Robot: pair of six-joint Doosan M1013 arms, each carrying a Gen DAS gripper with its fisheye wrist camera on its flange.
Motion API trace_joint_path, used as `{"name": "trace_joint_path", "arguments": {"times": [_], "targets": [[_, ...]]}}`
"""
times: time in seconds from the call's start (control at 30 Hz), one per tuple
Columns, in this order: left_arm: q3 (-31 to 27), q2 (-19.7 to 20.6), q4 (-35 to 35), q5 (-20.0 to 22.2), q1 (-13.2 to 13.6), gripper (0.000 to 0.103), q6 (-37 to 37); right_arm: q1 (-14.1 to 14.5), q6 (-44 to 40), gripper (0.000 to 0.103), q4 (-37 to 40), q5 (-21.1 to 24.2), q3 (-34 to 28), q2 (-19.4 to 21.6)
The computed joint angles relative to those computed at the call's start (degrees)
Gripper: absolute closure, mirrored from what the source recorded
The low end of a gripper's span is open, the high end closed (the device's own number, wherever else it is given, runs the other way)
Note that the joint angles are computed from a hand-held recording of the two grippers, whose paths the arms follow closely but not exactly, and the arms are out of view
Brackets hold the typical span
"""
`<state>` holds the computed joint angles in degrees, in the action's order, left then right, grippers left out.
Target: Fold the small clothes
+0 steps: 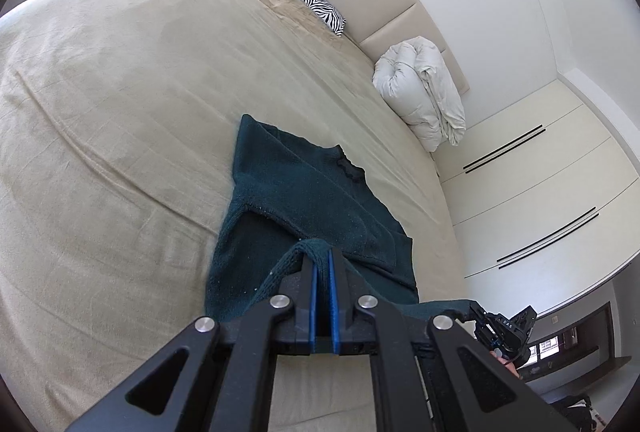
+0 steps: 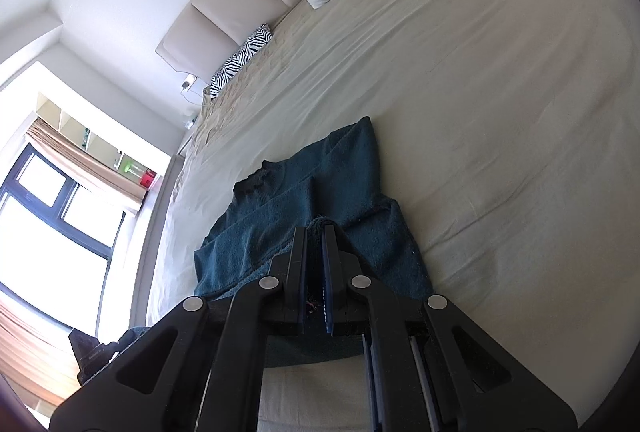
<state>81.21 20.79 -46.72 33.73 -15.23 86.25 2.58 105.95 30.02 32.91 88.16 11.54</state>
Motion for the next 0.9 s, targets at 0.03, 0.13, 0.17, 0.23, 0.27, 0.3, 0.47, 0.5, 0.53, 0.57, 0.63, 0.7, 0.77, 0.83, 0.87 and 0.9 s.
{"name": "trace_joint_path", "arguments": {"times": [0.03, 0.13, 0.17, 0.23, 0.27, 0.3, 0.47, 0.5, 0.53, 0.57, 0.63, 0.7, 0.77, 0.83, 0.87, 0.9], "targets": [[-0.6, 0.6, -0.5, 0.2, 0.2, 0.097, -0.2, 0.0, 0.4, 0.098, -0.7, 0.2, -0.7, 0.6], [-2.6, 2.2, -1.5, 0.5, 0.5, 0.097, -1.3, 0.1, 1.2, 0.098, -2.0, 0.7, -2.9, 2.6], [-3.2, 2.7, -1.1, 0.5, 0.5, 0.097, -1.9, 0.1, 1.3, 0.098, -2.3, 0.8, -3.7, 3.3], [-4.6, 3.8, -1.2, 0.6, 0.7, 0.097, -2.6, 0.1, 1.4, 0.098, -2.3, 1.1, -5.1, 4.7], [-5.3, 4.3, -1.3, 0.7, 0.8, 0.097, -2.9, 0.1, 1.4, 0.098, -2.3, 1.2, -5.8, 5.4], [-5.9, 4.8, -1.2, 0.7, 0.8, 0.097, -3.2, 0.1, 1.4, 0.098, -2.3, 1.2, -6.6, 6.1], [-9.7, 7.5, 0.7, 1.0, 1.1, 0.097, -5.8, 0.2, 3.1, 0.098, -3.8, 1.7, -10.2, 9.7], [-10.4, 8.0, 1.0, 1.1, 1.2, 0.097, -6.4, 0.2, 3.4, 0.097, -4.2, 1.9, -11.0, 10.5], [-11.2, 8.6, 1.6, 1.1, 1.2, 0.097, -7.1, 0.1, 3.8, 0.098, -4.4, 2.1, -11.8, 11.2], [-12.0, 9.1, 2.2, 1.2, 1.3, 0.097, -7.7, 0.1, 4.2, 0.097, -4.7, 2.3, -12.7, 12.0], [-13.8, 10.4, 3.2, 1.6, 1.5, 0.097, -8.7, 0.0, 5.2, 0.098, -5.6, 2.6, -14.4, 13.5], [-15.8, 11.8, 4.5, 2.2, 1.6, 0.097, -9.9, -0.1, 6.0, 0.098, -6.2, 2.9, -16.1, 15.0], [-18.0, 13.3, 6.2, 3.1, 1.6, 0.097, -11.7, -0.2, 7.0, 0.098, -7.3, 3.7, -18.0, 16.6], [-20.0, 14.8, 7.4, 3.9, 1.7, 0.097, -13.0, -0.2, 7.9, 0.098, -8.1, 4.4, -19.7, 18.0], [-20.9, 15.5, 8.1, 4.3, 1.7, 0.097, -13.7, -0.3, 8.4, 0.098, -8.4, 4.8, -20.5, 18.7], [-21.8, 16.2, 8.5, 4.7, 1.7, 0.097, -14.1, -0.3, 8.9, 0.098, -8.6, 5.2, -21.4, 19.4]]}}
